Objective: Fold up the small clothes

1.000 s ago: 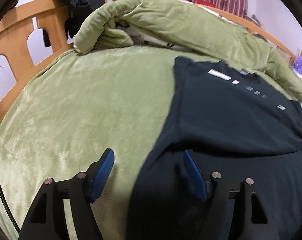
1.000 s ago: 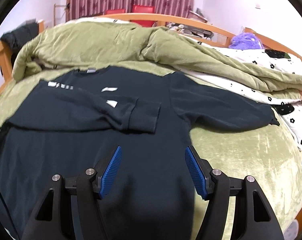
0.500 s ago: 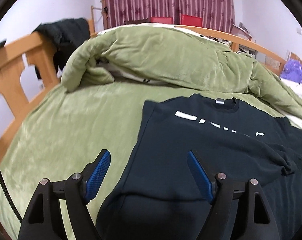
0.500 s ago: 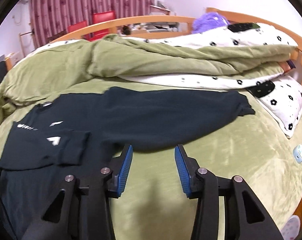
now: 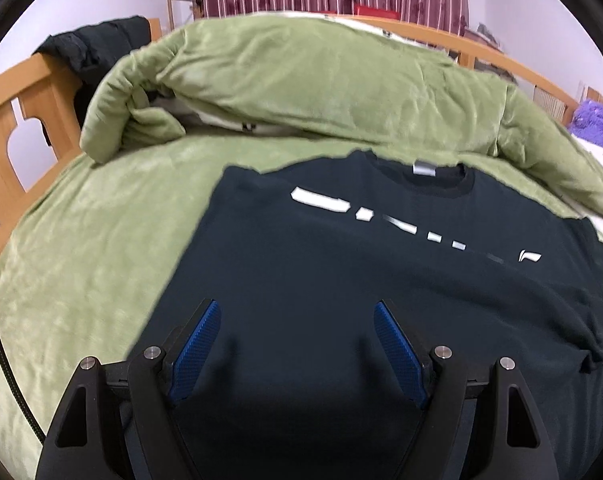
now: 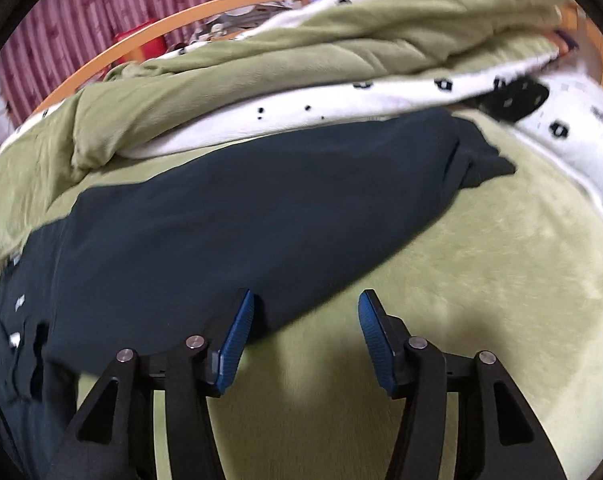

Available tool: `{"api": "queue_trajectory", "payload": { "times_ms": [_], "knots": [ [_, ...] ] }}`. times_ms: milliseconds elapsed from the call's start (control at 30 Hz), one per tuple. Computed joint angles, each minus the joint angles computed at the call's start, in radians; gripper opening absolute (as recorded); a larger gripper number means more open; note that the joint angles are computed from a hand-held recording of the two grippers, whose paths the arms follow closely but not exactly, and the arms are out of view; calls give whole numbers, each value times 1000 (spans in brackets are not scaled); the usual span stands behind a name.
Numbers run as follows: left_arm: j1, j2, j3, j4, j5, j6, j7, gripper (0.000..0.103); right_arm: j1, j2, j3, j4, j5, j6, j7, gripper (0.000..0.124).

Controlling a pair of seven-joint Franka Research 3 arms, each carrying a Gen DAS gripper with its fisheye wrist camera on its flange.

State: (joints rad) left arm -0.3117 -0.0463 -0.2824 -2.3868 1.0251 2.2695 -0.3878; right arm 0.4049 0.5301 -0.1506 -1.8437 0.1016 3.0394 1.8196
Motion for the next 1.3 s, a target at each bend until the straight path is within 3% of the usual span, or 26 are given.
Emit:
{"api": "queue_trajectory", "payload": {
  "times_ms": [67,167,333,400,533,633,767,867,1033,1200,1300],
  "knots": [
    [0,17,2,7,-9,0,9,78,36,36,-44,44,-14,-7,36,53],
    [-4,9,3,-3,-29,-15,30,78,91,62,-104,76,-50,1,73,8],
    [2,-71,-1,-77,-70,-6,71,78,321,39,-345,51,-161,51,204,7],
    [3,-110,-7,-107,-100,-21,113,78,336,-8,-340,33,-166,81,210,6],
    [7,-207,-15,-181,-165,-36,175,78,500,-71,-449,26,-222,94,253,6],
    [18,-282,-11,-240,-208,-13,220,78,611,-120,-483,24,-280,99,278,6],
    [40,-370,-16,-307,-236,31,247,78,701,-152,-437,49,-355,89,310,6],
    [61,-430,-22,-355,-241,81,239,78,721,-126,-352,102,-396,68,314,6],
    [95,-494,-37,-423,-250,144,231,78,671,31,-165,282,-397,-37,312,6],
    [113,-498,-71,-436,-233,138,242,78,637,166,-84,406,-417,-131,356,7],
    [119,-503,-68,-447,-223,169,227,78,532,166,56,402,-375,-170,242,22]
  ]
}}
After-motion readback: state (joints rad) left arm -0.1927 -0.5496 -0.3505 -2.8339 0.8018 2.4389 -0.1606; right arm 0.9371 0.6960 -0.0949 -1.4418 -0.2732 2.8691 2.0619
